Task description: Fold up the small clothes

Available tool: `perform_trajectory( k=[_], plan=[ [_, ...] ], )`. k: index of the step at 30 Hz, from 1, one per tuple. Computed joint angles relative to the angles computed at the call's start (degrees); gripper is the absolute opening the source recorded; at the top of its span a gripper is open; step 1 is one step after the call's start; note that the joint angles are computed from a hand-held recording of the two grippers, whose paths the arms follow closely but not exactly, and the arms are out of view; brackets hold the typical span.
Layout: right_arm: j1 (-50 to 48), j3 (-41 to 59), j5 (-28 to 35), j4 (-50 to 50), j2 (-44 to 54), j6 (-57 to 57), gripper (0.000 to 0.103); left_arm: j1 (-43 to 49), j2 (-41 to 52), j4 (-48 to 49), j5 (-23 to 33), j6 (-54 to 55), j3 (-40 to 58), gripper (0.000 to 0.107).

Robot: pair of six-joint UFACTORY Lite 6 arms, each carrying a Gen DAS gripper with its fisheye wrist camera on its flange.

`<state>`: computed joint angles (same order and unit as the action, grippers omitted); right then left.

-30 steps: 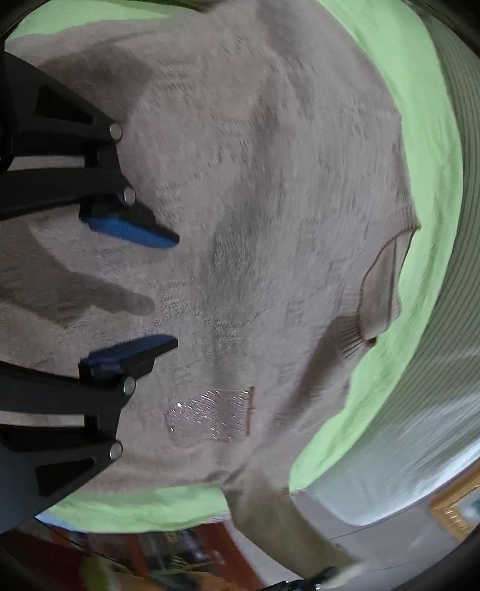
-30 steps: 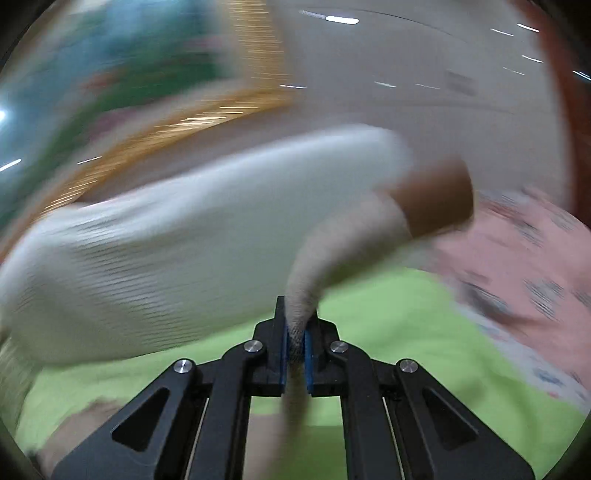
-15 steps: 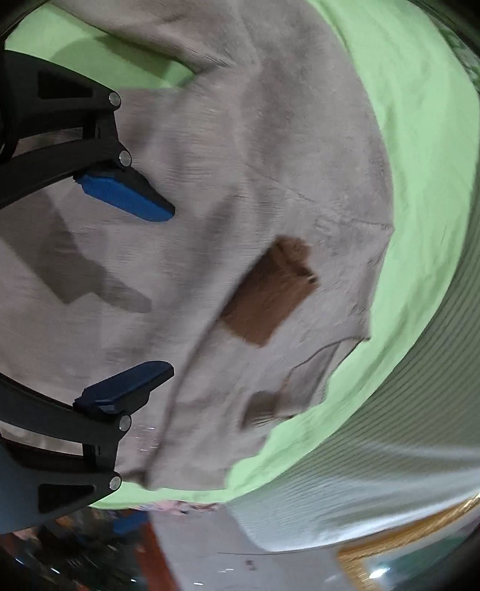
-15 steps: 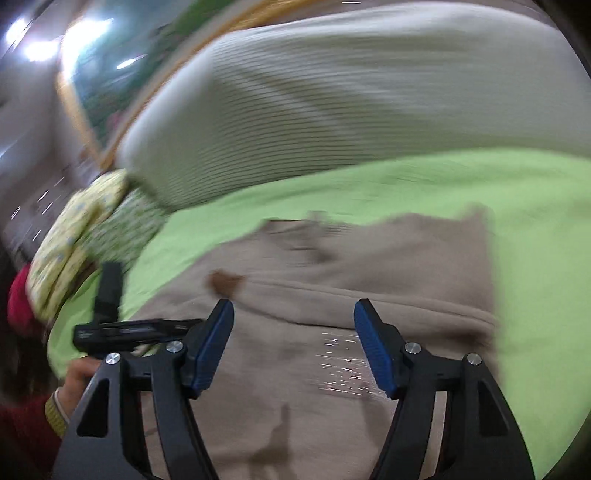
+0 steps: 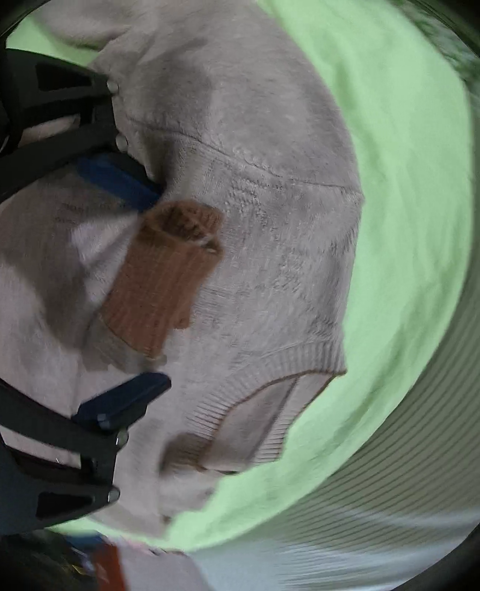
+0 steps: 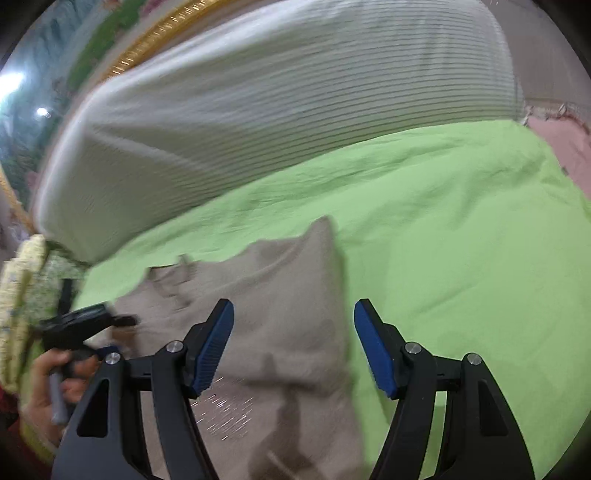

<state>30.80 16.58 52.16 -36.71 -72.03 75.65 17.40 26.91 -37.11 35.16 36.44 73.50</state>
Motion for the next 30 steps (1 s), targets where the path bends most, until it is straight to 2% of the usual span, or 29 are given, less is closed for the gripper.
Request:
perform_trajectory(
  k=[1,2,4,5,6,7,8,9,10,12,14,17,19,20,22,23,24,26,27,28,30],
  plan=[
    [-6.0,0.46,-3.6,3.6,3.09,-5.52,0.068,0.26,-2.29,-1.72,-2.4,4.02,-3.46,0.067],
    [-11.99,-0.22,-7.86,6.25,5.18,-11.51,0.068,1.24,-4.46,-5.08,-3.47,9.49,-6.59,0.06],
    [-23.53,-0.21,-18.2,14.96,12.09,-23.51,0.068,4.57,-7.74,-12.72,-2.11,21.48,-11.22,0.031],
    [-26.67,0.33,-22.29,18.9,17.21,-29.5,0.068,6.21,-8.55,-14.99,-0.49,25.94,-12.42,0.025],
    [-28.53,0.65,-24.81,23.3,20.64,-35.5,0.068,7.54,-9.28,-16.82,0.82,29.61,-13.38,0.014],
    [-28.78,0.68,-26.71,25.85,23.24,-39.1,0.066,9.05,-10.9,-19.03,1.96,34.34,-15.13,0.007],
    [-27.29,0.71,-28.22,26.01,24.95,-40.3,0.033,10.56,-12.79,-21.49,3.36,39.26,-16.8,0.006],
    [-25.62,0.78,-28.64,24.4,25.37,-39.1,0.009,12.4,-14.85,-23.82,5.08,43.85,-18.36,0.005],
    [-23.84,1.12,-27.56,20.54,23.87,-35.5,0.009,13.81,-16.55,-25.77,6.66,47.28,-19.61,0.002],
    [-21.82,0.68,-27.08,14.0,19.28,-27.23,0.008,16.12,-19.93,-29.33,12.07,52.28,-21.47,0.002],
    [-23.4,1.05,-26.87,13.03,16.09,-24.78,0.008,17.99,-20.52,-30.23,17.8,53.47,-20.83,0.002],
    [-24.69,2.79,-26.52,14.27,19.68,-26.24,0.008,20.05,-19.53,-32.15,20.27,56.53,-20.59,0.002],
    [-24.28,3.69,-24.64,12.74,25.73,-25.54,0.009,20.47,-17.33,-31.12,18.61,57.97,-20.2,0.003],
    [-24.8,3.6,-24.77,14.26,26.97,-26.85,0.011,19.27,-15.78,-29.62,15.52,57.06,-19.87,0.003],
    [-23.43,1.25,-22.08,12.62,24.76,-22.3,0.023,17.96,-12.43,-25.42,11.11,53.85,-18.48,0.005],
    [-21.04,0.26,-19.39,8.81,22.31,-16.42,0.039,18.24,-11.9,-24.34,9.96,53.39,-18.72,0.008],
    [-17.52,-0.31,-15.12,4.5,18.72,-10.43,0.049,19.77,-11.75,-22.29,10.96,52.01,-18.65,0.011],
    [-5.61,-0.72,-4.35,-4.71,9.72,0.12,0.049,22.46,-11.54,-20.08,16.85,48.74,-16.96,0.029],
    [0.09,-0.38,-1.91,-8.33,7.78,3.83,0.049,23.51,-12.0,-19.79,19.83,46.99,-16.3,0.053],
    [3.41,0.32,-1.88,-10.12,8.24,5.35,0.049,23.62,-13.12,-19.85,21.18,44.36,-15.94,0.065],
    [3.22,3.54,-8.37,-8.58,14.94,2.06,0.049,22.01,-13.57,-18.91,23.44,38.23,-13.77,0.069]
  ],
)
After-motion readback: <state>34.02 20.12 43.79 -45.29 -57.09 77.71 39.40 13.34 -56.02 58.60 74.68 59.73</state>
